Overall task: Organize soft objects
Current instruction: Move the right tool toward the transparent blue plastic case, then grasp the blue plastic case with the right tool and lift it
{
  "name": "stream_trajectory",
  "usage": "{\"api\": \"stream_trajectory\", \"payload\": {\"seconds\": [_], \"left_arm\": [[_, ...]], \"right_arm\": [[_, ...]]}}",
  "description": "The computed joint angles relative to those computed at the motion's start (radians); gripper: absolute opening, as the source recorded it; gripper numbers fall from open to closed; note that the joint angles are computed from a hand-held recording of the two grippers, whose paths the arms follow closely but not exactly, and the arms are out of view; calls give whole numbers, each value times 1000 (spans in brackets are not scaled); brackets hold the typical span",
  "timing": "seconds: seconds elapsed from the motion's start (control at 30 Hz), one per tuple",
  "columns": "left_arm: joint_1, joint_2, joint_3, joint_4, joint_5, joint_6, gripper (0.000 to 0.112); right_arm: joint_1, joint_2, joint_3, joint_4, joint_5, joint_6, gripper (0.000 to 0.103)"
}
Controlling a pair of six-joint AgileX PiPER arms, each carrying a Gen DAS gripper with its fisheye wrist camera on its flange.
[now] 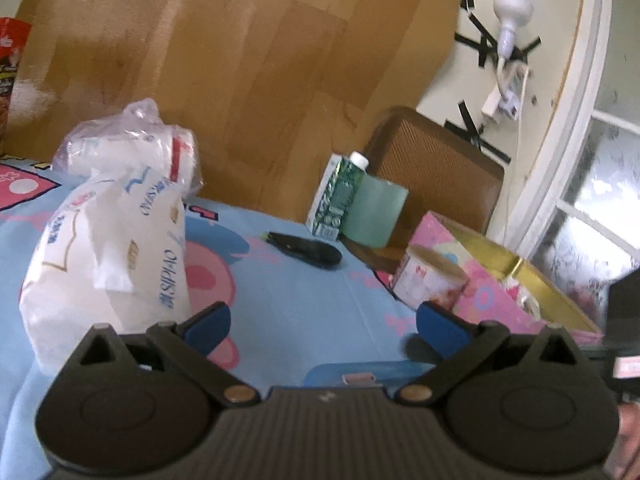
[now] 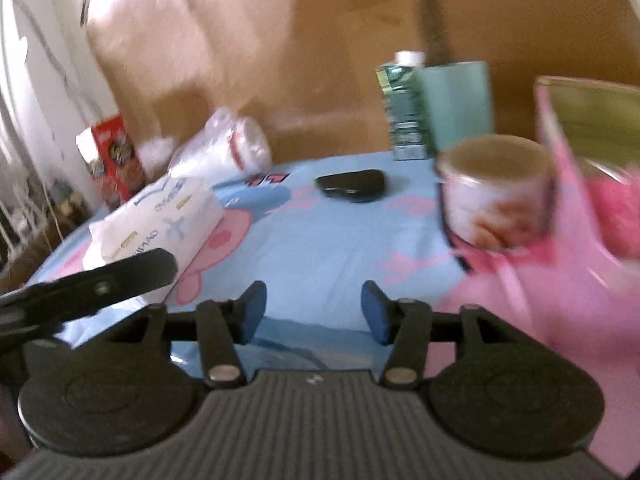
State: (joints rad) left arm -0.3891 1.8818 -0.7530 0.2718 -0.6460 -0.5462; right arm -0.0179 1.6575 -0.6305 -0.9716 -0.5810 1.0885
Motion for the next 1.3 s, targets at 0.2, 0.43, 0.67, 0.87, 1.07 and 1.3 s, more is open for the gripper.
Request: {"api": "stream_trajectory", "payload": {"seconds": [0.2, 0.43, 0.67, 0.87, 1.07, 1.3], "left_arm": [[-82, 7, -14, -158, 42, 223, 103], [-42, -3, -13, -41, 53, 90, 103], [103, -114, 120, 433, -41, -524, 103], [38, -152, 116, 623, 58, -755, 100], [-75, -100, 20, 547, 192, -693, 67], [-187, -92, -200, 620, 259, -700, 65]], "right_arm": [[-153, -44, 136, -136, -130, 76, 56], [-357, -132, 307, -265, -384, -32, 77], [-147, -197, 370, -87, -268, -293, 91], [46, -154, 350, 178, -134, -512, 63], [-65, -134, 399, 68, -268, -426, 56], [-214, -229, 486, 213, -398, -557, 56]]}}
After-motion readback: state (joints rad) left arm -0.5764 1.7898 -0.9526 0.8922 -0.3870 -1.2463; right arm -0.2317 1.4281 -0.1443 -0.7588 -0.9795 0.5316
